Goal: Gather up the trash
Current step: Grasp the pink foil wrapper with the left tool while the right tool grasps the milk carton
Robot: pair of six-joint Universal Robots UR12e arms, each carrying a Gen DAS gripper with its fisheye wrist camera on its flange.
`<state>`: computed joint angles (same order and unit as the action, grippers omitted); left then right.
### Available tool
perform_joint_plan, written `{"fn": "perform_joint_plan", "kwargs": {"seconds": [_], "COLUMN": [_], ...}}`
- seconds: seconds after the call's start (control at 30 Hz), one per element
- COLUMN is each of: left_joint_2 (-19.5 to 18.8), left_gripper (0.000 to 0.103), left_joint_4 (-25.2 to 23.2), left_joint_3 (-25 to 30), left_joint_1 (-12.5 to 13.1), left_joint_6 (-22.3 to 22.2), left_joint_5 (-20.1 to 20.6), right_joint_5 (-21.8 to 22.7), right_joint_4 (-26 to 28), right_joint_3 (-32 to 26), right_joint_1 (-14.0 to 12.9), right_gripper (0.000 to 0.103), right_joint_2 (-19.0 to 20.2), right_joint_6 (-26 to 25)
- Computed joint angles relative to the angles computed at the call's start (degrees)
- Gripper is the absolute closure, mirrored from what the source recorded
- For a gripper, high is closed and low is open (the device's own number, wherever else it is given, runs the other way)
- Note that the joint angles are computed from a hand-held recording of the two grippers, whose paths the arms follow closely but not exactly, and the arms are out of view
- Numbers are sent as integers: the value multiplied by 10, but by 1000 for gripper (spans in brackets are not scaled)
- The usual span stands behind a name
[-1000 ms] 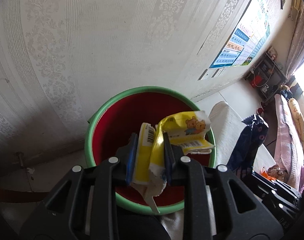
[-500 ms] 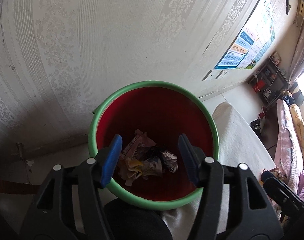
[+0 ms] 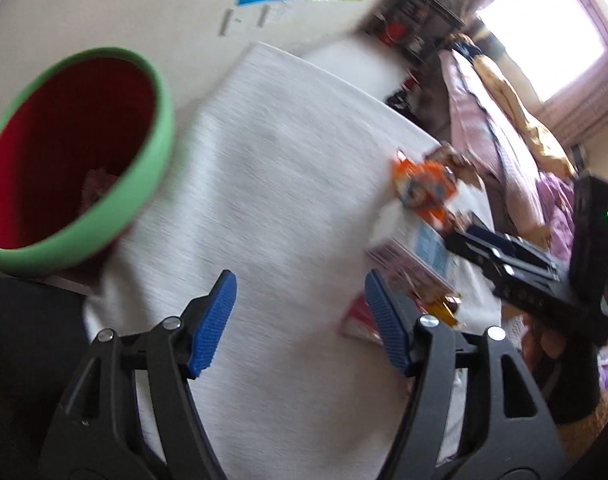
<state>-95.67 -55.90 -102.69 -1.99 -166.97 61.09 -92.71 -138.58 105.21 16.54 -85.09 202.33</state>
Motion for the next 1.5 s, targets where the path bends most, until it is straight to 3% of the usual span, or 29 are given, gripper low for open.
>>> {"fn": "perform_joint_plan", "kwargs": {"seconds": [0.1,0.23,0.3,0.33,0.37,0.4,0.43,0.57,0.77,1.03,1.13,1.3,1.43,1.5], "left_joint_2": [-1,-8,-15,-19,-21,-20,-19,-12,-6,-10,-12,-13,-11,-9], "left_gripper": [31,31,51,70,79,81,92,99,100,100,100,100,98,86], "left_joint_4": [-71,-110,-136,-154,-168,-172,-173,-157,-120,-102,-104,-107,-88,-75], "left_joint_3": [7,5,8,12,14,11,11,11,10,13,15,15,9,5], "left_joint_1": [-30,-62,-69,-71,-70,-66,-63,-54,-37,-19,-17,-18,-18,-16], "left_joint_6": [60,97,114,123,127,123,123,129,117,93,92,92,74,52], "left_joint_5": [-9,7,7,9,5,-6,-9,4,34,42,41,43,50,51], "right_joint_5": [5,16,19,20,20,19,18,27,36,57,86,172,146,128], "right_joint_4": [-14,-19,-13,-8,-5,-2,1,8,6,34,56,71,48,37], "right_joint_3": [10,13,11,8,7,7,7,7,8,7,6,-1,-7,-9], "right_joint_1": [-7,-9,-10,-10,-10,-11,-11,-13,-14,-23,-28,-27,-14,-8], "right_gripper": [46,46,46,46,46,46,46,46,37,35,35,35,35,35], "right_joint_2": [-5,-5,-3,0,1,2,3,5,8,2,2,11,16,18], "right_joint_6": [11,12,8,7,7,8,8,3,-4,-7,-11,-53,-43,-35]}}
